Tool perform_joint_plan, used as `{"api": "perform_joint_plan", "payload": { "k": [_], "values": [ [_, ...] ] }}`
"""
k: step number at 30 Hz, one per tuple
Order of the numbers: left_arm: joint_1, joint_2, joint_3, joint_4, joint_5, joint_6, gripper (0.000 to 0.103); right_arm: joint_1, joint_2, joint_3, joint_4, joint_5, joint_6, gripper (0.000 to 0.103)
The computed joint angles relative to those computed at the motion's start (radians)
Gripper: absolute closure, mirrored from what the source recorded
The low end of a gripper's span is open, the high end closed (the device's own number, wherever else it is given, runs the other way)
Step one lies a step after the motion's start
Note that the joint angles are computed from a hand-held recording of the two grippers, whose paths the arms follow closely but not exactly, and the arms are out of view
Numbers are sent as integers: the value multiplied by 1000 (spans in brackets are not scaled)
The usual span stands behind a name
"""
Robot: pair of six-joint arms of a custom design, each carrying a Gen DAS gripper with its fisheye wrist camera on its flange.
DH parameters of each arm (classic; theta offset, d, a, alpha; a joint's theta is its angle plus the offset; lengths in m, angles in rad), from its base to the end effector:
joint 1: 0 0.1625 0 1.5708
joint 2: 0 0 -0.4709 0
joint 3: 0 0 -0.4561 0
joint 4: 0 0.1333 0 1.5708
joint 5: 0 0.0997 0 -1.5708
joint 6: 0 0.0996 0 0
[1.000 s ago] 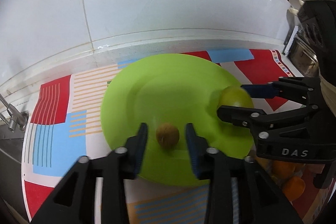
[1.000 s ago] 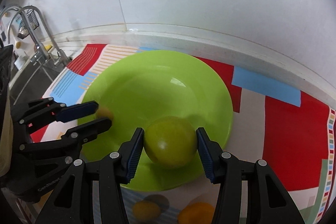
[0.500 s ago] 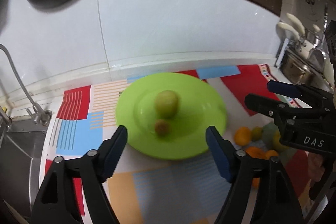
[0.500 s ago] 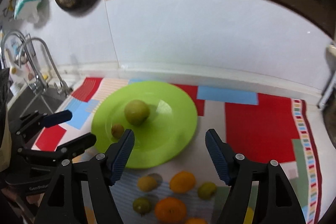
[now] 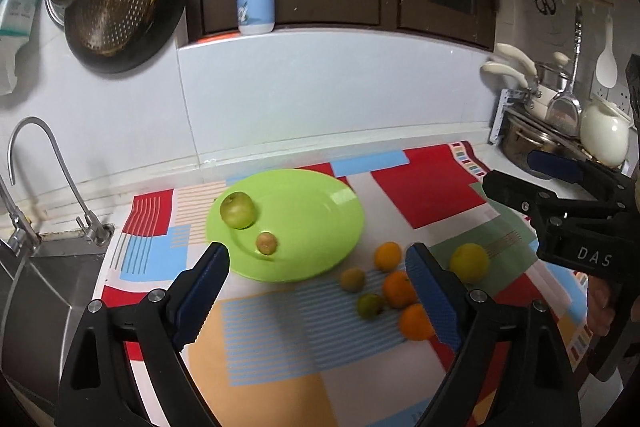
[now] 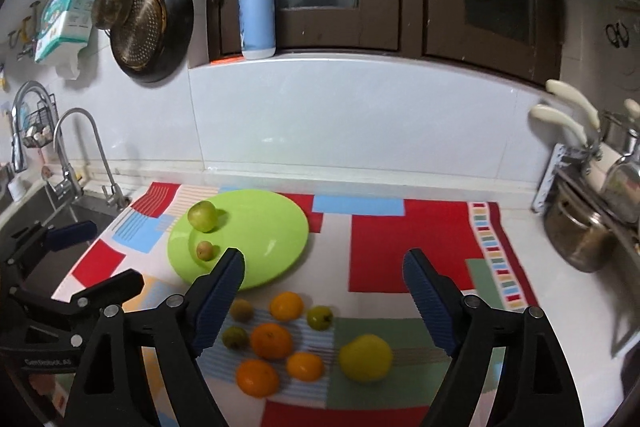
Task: Organize fruits
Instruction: 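Move both grippers back toward the remaining fruits, then grasp the large orange with the left gripper while the right gripper grasps the yellow apple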
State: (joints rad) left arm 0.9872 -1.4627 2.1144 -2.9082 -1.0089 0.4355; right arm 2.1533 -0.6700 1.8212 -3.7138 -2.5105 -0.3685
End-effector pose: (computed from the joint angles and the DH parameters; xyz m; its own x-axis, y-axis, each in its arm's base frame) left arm -0.1442 -0.5566 0.3519 -0.6289 0.4400 -0.6410 0.7630 0.5076 -0.4001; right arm 0.4065 -0.5209 0.0897 -0.6980 0.0591 0.7136 -0.5922 0.5126 -0.6217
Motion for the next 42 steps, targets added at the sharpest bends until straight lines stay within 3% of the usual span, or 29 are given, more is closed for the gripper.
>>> {"api": "perform_joint_plan", "payload": {
  "k": [7, 16, 27, 34, 42],
  "values": [
    [-68, -22, 83, -68, 42, -8, 13, 3, -53, 92, -24, -3, -29, 21],
    [-106, 6, 154, -120, 86, -8, 14, -48, -129, 196, 65, 56, -42, 21],
    [-66, 79, 146, 7, 86, -110, 29, -146, -150, 250, 168, 159, -48, 22],
    [-34, 123, 124, 50, 74, -130, 36, -192, -134, 237, 229, 215, -34, 30],
    [-16, 160, 93, 74, 54, -136, 50, -223, -119, 210, 274, 257, -16, 41]
  ]
}}
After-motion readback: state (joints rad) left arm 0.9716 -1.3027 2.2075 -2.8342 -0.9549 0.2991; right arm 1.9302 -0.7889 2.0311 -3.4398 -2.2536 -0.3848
